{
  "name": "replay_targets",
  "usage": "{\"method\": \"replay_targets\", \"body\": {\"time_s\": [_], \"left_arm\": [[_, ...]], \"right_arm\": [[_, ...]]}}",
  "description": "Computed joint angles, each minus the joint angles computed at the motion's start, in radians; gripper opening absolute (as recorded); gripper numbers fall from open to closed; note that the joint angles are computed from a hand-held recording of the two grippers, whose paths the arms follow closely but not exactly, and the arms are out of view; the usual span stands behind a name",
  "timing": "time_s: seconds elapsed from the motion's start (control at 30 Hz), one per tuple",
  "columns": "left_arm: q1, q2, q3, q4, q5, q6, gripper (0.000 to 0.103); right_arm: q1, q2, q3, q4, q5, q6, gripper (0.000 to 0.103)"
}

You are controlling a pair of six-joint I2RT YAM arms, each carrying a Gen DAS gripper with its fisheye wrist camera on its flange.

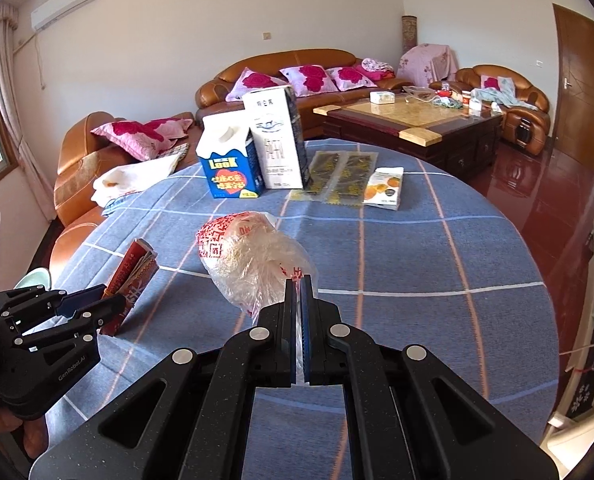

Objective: Collect trash
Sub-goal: 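Carry the orange packet and red-print bag over the teal bucket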

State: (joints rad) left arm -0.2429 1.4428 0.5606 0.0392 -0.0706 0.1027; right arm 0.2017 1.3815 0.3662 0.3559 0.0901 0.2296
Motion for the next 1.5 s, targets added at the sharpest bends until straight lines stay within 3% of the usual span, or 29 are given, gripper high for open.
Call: {"method": "replay_targets", "body": {"time_s": [0.3, 0.7, 1.1, 1.5], "left_arm": [[0.165, -0.122, -0.087, 0.015, 0.024, 0.029, 0.017], [0.408, -0.268, -0.107, -0.042, 0.114, 0.082, 0.017], [0.621, -0.27, -0.072, -0.073, 0.199, 0.145, 0.017], [0.783, -0.287, -0.058, -0.07, 0.224, 0.186, 0.017]], "right_arm": [[0.167, 0.122, 0.081, 0.049, 0.058, 0.025, 0.003], [0.295, 0.226, 0.21, 0.055, 0.074, -0.008, 0.003], [0.403, 0.329, 0.347, 0.057, 0.069, -0.034, 0.003], [0.484, 0.45, 0.471, 0.083, 0.041, -0.075, 0.003]]}}
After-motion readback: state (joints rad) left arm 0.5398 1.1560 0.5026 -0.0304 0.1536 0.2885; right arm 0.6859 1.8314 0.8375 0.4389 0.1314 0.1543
